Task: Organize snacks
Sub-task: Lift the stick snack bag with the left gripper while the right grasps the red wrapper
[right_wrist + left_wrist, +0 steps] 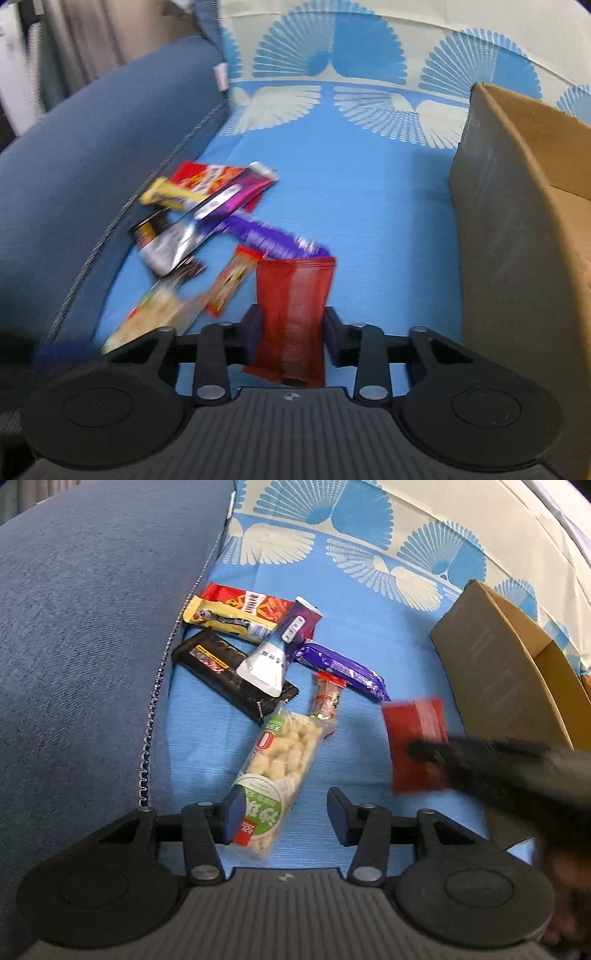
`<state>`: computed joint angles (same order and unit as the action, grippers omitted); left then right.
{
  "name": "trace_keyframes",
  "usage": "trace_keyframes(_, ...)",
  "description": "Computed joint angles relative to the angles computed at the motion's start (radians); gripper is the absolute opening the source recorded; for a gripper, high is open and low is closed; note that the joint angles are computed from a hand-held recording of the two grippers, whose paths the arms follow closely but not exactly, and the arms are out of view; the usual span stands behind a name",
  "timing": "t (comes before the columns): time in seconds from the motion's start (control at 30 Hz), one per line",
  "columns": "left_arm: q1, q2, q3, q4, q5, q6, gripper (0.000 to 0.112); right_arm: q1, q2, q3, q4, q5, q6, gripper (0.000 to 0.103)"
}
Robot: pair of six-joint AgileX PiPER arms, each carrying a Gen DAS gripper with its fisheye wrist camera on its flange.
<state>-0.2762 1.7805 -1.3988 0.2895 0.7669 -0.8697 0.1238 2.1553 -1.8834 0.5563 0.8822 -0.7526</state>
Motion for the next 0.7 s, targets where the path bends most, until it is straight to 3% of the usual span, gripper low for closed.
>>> trace_keyframes(0.07, -0.002, 0.006, -0.008, -0.005, 0.004, 0.017, 0.061, -0.041, -0.067, 0.081, 0.047, 0.055, -0.113, 0.025)
trace_keyframes(0.17, 0.0, 0.013, -0.019, -0.019, 0.008, 0.032, 0.062, -0.102, -0.157, 0.214, 0.091, 0.102, -0.247, 0.025)
trace_keyframes(0.27, 0.005, 0.013, -0.02, -0.021, 0.01, 0.009, 0.062, -0.131, -0.202, 0.316, 0.092, 0.066, -0.287, 0.025)
trace_keyframes(0.33, 0.001, 0.018, -0.032, -0.021, 0.023, 0.011, 0.062, -0.138, -0.208, 0.349, 0.11, 0.03, -0.29, 0.031)
trace_keyframes(0.4, -0.007, 0.024, -0.043, -0.011, 0.037, 0.015, 0.062, -0.132, -0.21, 0.369, 0.131, -0.008, -0.301, 0.057)
trace_keyframes(0.47, -0.012, 0.031, -0.054, -0.003, 0.05, 0.016, 0.062, -0.113, -0.208, 0.382, 0.131, -0.051, -0.3, 0.068)
trace_keyframes(0.7, -0.021, 0.051, -0.075, 0.016, 0.068, 0.018, 0.068, -0.004, -0.162, 0.363, 0.039, -0.133, -0.186, 0.068)
